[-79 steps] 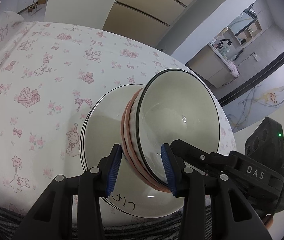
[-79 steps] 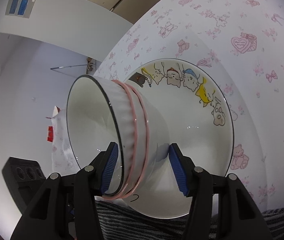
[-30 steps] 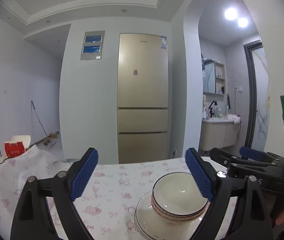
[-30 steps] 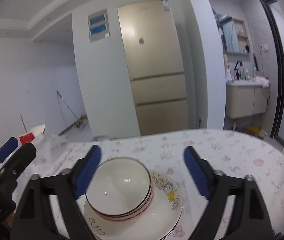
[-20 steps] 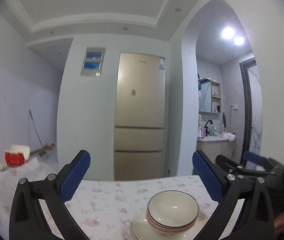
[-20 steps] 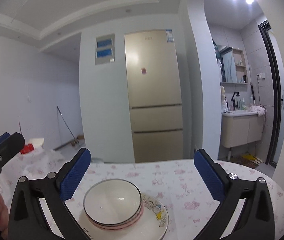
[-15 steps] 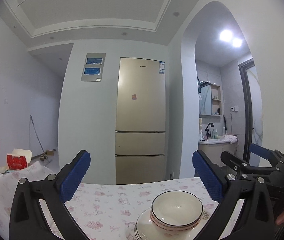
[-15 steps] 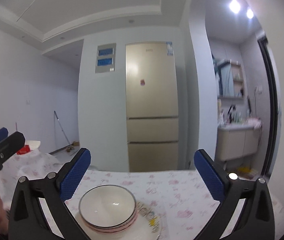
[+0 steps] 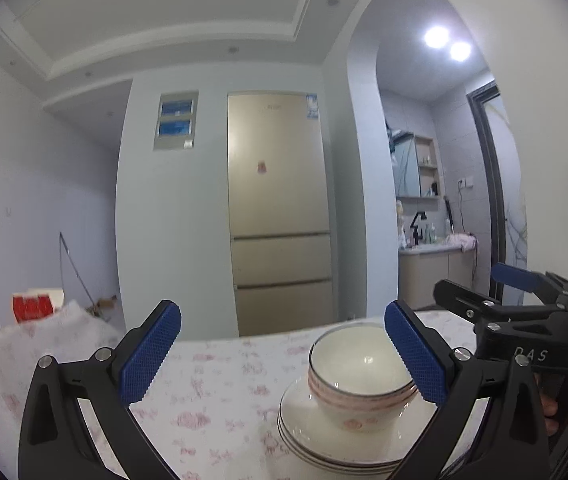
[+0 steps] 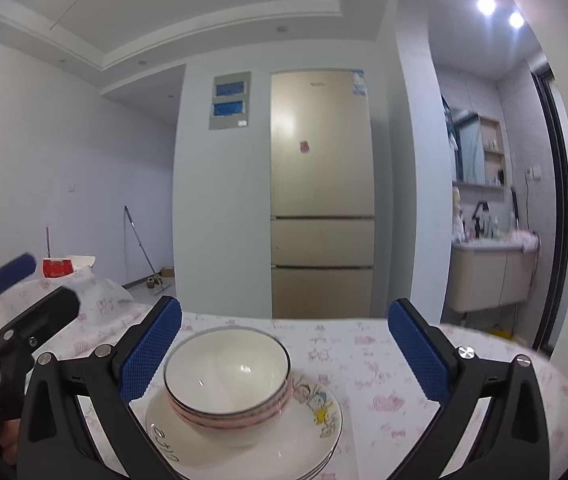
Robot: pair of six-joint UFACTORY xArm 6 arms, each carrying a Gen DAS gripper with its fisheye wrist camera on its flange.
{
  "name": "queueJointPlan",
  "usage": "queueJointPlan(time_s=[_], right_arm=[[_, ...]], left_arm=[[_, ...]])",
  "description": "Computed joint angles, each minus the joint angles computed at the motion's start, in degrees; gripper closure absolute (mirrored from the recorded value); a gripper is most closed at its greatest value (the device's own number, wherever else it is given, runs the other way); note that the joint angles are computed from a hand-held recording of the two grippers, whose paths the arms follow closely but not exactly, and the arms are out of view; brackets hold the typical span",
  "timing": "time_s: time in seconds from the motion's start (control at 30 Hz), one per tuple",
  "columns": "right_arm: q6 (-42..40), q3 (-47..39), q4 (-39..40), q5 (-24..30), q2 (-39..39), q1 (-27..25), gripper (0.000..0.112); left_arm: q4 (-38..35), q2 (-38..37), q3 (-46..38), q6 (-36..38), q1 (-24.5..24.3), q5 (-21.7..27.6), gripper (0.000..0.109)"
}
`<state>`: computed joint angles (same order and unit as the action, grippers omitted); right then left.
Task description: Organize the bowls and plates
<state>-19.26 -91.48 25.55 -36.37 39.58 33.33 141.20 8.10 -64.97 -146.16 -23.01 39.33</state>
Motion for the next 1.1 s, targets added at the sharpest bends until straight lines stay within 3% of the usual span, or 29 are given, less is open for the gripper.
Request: queueJointPlan(time_s=[0.23,0.37,0.53,1.1], right_arm=[[-2.9,0.0,5.0,-1.5,1.3,0.6,0.009],[-2.9,0.9,3.9,-2.6,0.9,0.8,0.009],[-2.2,1.8,4.1,-4.5,0.6,0.8,0.009],[-2.4,1.3,5.2,-3.1,0.5,0.7,0.009]], left_arm=[[-5.1,2.8,-2.8,0.9,1.6,-2.5,0.006],[-4.9,3.1,-3.4,1.0,2.1,-3.6,0.006],[-4.2,2.4,-2.0,1.1,1.3,-1.4,0.006],[-6.5,3.2,-3.1,3.0,1.6,-2.1,0.006]])
